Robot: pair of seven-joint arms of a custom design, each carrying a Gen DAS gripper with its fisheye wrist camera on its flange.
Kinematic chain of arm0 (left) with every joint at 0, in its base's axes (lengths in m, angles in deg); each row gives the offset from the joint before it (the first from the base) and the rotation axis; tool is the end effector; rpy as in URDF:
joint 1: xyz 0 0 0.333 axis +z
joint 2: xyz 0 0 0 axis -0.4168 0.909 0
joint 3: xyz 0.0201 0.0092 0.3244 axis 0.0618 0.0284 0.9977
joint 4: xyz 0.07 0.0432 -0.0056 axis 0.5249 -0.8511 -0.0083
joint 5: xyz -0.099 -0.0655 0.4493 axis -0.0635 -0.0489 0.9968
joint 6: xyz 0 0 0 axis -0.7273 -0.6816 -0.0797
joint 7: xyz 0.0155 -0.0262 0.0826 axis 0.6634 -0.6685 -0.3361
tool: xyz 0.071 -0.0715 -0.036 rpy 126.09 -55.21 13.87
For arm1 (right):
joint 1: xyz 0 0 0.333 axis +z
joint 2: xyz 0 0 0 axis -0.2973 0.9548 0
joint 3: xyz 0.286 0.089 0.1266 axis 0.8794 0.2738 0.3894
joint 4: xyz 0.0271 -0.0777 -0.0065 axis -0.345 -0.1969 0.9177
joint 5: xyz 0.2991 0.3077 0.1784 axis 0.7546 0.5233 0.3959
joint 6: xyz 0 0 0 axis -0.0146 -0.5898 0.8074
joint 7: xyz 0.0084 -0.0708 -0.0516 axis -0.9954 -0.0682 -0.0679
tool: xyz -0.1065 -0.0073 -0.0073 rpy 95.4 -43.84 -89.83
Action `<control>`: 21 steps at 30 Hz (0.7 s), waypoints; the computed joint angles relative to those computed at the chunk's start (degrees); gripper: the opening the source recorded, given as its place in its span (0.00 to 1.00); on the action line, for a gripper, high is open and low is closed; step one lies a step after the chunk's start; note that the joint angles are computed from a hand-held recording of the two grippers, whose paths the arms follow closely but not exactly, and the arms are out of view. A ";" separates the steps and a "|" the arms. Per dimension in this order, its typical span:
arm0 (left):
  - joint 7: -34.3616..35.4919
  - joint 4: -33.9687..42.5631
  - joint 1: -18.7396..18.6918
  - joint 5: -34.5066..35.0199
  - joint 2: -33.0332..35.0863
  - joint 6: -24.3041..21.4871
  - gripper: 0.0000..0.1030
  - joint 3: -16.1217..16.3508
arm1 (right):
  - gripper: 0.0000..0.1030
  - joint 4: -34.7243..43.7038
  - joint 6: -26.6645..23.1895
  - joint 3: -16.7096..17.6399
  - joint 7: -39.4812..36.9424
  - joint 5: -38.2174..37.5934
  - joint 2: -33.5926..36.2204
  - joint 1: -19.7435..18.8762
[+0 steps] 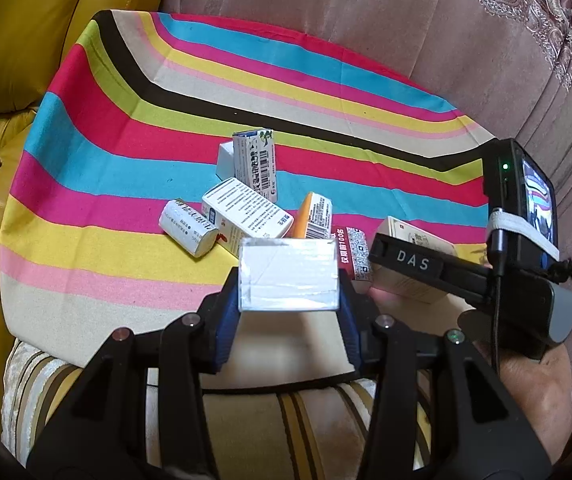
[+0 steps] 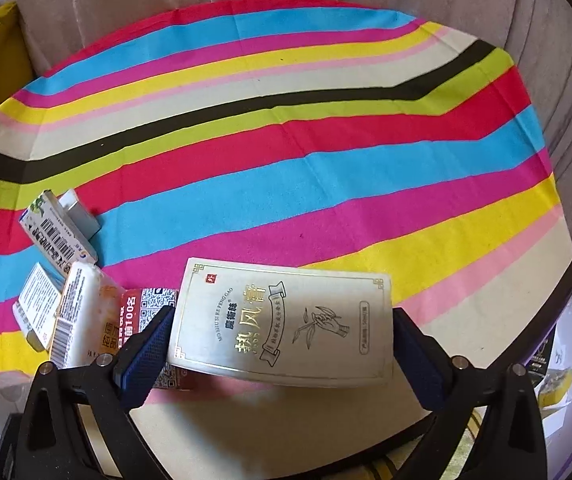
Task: Organize objects
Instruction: 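Carry the cream box and silver box into the purple-rimmed box and release both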
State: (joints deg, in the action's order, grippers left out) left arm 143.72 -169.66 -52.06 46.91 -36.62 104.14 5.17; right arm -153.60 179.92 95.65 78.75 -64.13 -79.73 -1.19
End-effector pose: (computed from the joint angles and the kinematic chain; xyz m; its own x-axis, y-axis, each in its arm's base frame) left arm 0.4295 -0.0820 0.4003 -0.1783 -0.9384 0.2959 -0.7435 -0.0685 -0.6652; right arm 0.4888 0.2514 0.3992 -0.2966 -0.9549 -0.0094 -0.8107 0.2570 -0.5260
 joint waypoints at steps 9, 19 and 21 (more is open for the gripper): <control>-2.54 0.25 2.70 3.34 0.54 -0.81 0.47 -4.03 | 0.98 -6.07 1.69 1.47 -0.46 -1.16 -7.94 -0.79; -4.29 1.56 1.32 6.57 1.15 -2.20 0.47 -8.06 | 0.98 -17.11 -0.21 2.29 -4.08 2.89 -23.42 -3.11; -4.60 2.01 0.80 6.86 1.51 -2.59 0.47 -8.72 | 0.98 -19.52 -0.28 1.92 -5.06 4.75 -26.53 -3.51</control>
State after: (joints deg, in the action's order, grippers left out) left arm 139.12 -167.65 -51.26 53.77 -35.11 101.55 -3.55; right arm -173.12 179.64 97.57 73.69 -59.38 -106.27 -4.71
